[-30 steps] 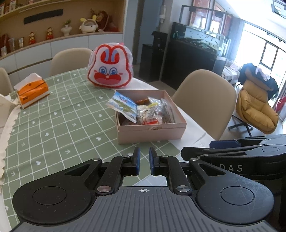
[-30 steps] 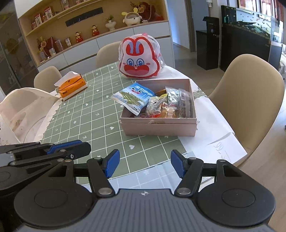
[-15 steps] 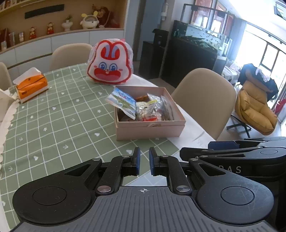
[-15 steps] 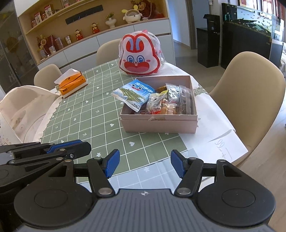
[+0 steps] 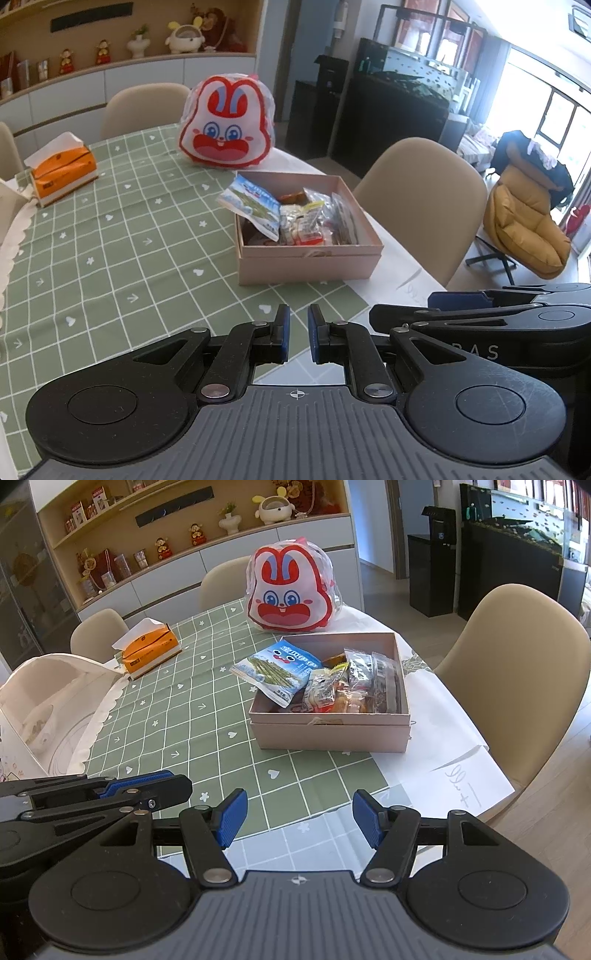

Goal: Organize snacks

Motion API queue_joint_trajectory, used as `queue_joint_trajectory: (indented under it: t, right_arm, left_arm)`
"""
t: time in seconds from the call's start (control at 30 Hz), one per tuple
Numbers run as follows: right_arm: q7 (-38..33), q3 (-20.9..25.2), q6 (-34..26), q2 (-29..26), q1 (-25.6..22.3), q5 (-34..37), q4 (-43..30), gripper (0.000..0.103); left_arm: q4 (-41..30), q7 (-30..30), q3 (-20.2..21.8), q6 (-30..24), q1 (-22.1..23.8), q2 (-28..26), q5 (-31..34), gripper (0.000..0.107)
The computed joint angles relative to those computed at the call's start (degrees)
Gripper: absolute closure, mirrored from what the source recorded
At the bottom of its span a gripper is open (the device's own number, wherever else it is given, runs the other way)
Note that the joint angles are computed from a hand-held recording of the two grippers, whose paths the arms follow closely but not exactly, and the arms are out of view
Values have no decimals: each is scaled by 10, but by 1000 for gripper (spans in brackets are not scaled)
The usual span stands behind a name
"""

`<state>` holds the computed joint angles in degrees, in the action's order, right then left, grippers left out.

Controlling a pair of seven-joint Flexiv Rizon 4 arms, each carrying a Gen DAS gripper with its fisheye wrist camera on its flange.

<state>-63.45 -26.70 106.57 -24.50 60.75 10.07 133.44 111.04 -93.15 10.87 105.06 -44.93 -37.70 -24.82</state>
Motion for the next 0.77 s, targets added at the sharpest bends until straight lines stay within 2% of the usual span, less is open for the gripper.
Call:
queue_joint_trajectory:
  t: [0.4, 0.7, 0.77]
  right_arm:
    - [11, -17, -4, -2, 17, 3, 3, 39]
    - [25, -16, -9, -9, 9, -2, -4, 39]
    - [27, -15, -15, -15, 3, -9, -10, 39]
  left_arm:
    - [0, 0, -6, 4, 6, 0, 7, 93]
    - [-5, 17, -11, 5, 10, -8, 1, 93]
    - [-12, 10, 10, -13, -4, -12, -15, 93]
